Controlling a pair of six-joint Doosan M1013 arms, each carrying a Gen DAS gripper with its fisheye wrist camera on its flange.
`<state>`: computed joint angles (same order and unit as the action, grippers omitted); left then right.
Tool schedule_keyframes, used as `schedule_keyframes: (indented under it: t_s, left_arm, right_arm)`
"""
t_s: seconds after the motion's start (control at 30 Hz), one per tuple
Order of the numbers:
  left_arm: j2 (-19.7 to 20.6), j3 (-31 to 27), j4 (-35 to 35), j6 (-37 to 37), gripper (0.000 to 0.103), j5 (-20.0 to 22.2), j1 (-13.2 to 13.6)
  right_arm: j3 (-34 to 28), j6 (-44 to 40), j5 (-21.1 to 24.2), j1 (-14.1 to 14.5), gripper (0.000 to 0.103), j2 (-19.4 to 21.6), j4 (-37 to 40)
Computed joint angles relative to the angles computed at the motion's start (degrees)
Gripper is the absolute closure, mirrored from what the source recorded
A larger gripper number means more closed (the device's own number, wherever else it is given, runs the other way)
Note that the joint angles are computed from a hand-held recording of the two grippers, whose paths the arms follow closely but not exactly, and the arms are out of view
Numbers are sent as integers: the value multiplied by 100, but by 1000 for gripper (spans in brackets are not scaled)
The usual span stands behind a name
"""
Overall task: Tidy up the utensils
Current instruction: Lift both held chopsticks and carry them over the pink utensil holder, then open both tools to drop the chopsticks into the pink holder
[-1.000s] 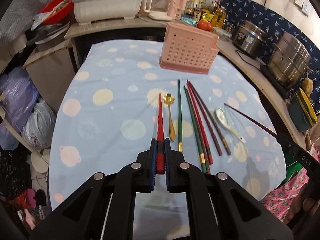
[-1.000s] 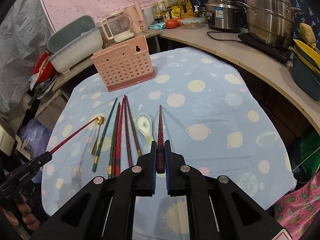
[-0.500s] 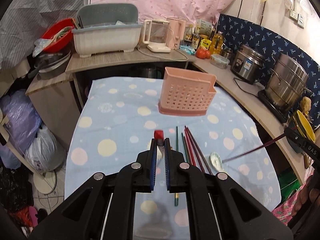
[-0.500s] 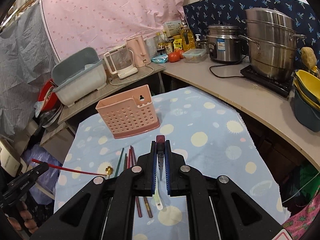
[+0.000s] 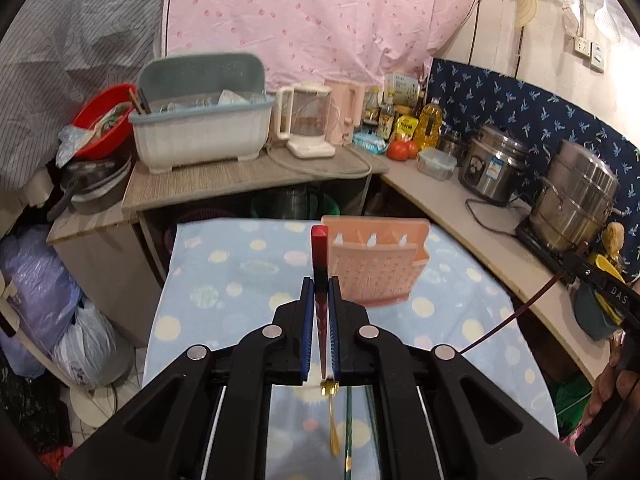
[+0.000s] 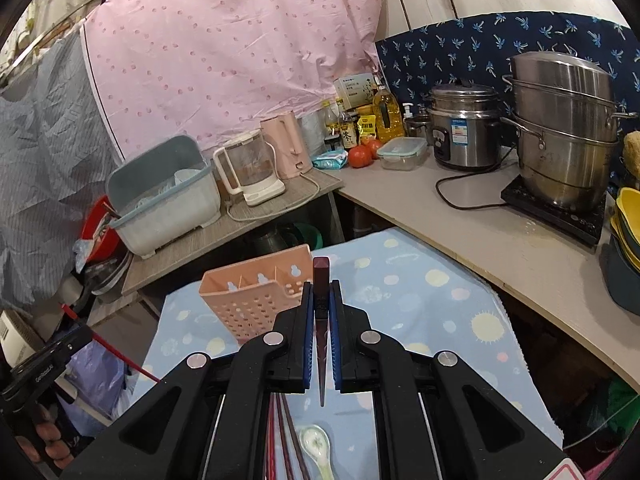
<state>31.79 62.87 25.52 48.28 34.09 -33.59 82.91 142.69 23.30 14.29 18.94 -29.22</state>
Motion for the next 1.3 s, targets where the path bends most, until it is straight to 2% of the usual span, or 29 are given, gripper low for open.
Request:
schedule_keyframes:
  t_s: [0.1,0.2,0.4,0.63,0.97,1.0,1.03,1.07,1.1,1.17,1.3]
  left_arm:
    - [133,-405,157,-10,96,-61,12]
    - [319,-918,342,-53,96,-125,29]
    - [775,-1903,768,-246,96,-154,60]
    - [1473,-3040,79,435,96,439,155]
    - [1949,-3536,-539,850,95,987,275]
    - [1944,-3489,-498,762,93,985,279]
    - [1928,-3432,-426,661,78,985,281]
    - [1908,-3374,-347,563,68,996,278]
    - [1878,-3306,-259,460,56,982,275]
    - [1802,-3152,-161,333,52,960,276]
    - [1555,-2685,-286,247,51,862,304]
  right_arm:
    - [-336,-281,-158,-95,96,144,307]
    - [-740,-292,-258,-146,96,324,245]
    - [-1536,-682,-209,-209,96,765,600]
    - [-2176,-1197,142,-234,96,1282,1119]
    - [-2656,-1687,791,-250,94,1784,1616]
    - [-2639,-1618,829,-235,87,1785,1524]
    - [-2608,-1467,846,-210,81,1772,1320]
    - [-2554,-1272,839,-188,63,1742,1064]
    - [-2465,-1054,779,-164,53,1692,795]
    - [-2315,-802,703,-142,53,1602,528]
    - [-1986,-722,541,-170,52,1390,681]
